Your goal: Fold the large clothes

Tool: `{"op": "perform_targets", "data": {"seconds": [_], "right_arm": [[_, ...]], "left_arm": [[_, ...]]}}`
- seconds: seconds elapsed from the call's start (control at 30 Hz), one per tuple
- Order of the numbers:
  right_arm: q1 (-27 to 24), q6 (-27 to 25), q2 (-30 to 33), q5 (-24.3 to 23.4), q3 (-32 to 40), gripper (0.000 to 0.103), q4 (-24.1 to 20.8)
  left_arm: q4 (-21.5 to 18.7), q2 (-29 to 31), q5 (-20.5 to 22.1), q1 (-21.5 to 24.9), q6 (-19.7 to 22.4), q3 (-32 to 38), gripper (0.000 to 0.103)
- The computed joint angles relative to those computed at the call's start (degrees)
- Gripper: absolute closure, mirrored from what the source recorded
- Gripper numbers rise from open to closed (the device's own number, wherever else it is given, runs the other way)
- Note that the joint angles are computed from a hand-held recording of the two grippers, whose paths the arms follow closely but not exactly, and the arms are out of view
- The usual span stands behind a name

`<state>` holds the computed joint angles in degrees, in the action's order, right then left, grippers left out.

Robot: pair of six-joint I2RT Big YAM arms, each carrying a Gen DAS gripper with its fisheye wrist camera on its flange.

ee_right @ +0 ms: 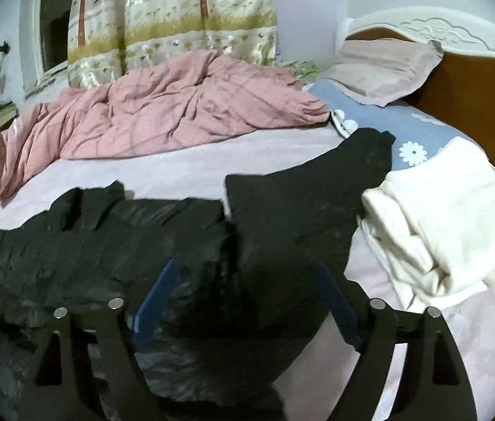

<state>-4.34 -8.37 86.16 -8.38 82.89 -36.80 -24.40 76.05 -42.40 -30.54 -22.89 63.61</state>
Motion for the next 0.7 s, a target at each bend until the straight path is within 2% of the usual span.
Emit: {"op": "perform_targets", "data": {"seconds": [0.1,0.17,0.27,0.37,0.53,0.63,0.7], "right_arm": [[-1.17,-2.93,0.75,3.34,1.57,0.017,1.13],[-2.84,-2.91,1.06,3.29,2.62,0.017,1.28],[-7.52,-0.26,1.87,-1.95,4.64,0.017,0.8],[-12.54,5.25,4.05,-5.19,7.49,0.017,-0.55],[-16.56,12.69,7.82,-8.9,10.78,0.017,-1.85],[-16.65,13.38,10.01,-15.3,12.67,0.017,-3.93],[-15.51,10.76,11.95,-22.08,14.79,0.017,-8.22]], "left_arm": [[-0.76,0.21,0.38,0.32,-0.26,0.2,0.001],[-0.96,0.34,-0.06,0.24,-0.3,0.3,0.001],[-2.06,1.11,-0.21,0.29,-0.56,0.95,0.001],[-3.65,1.9,0.23,0.55,-0.87,1.64,0.001],[-5.02,2.15,2.03,1.09,-1.29,2.02,0.001],[-4.97,2.05,2.18,1.11,-1.13,1.96,0.001],[-4.85,2.04,2.09,1.01,-0.72,1.91,0.001]]}}
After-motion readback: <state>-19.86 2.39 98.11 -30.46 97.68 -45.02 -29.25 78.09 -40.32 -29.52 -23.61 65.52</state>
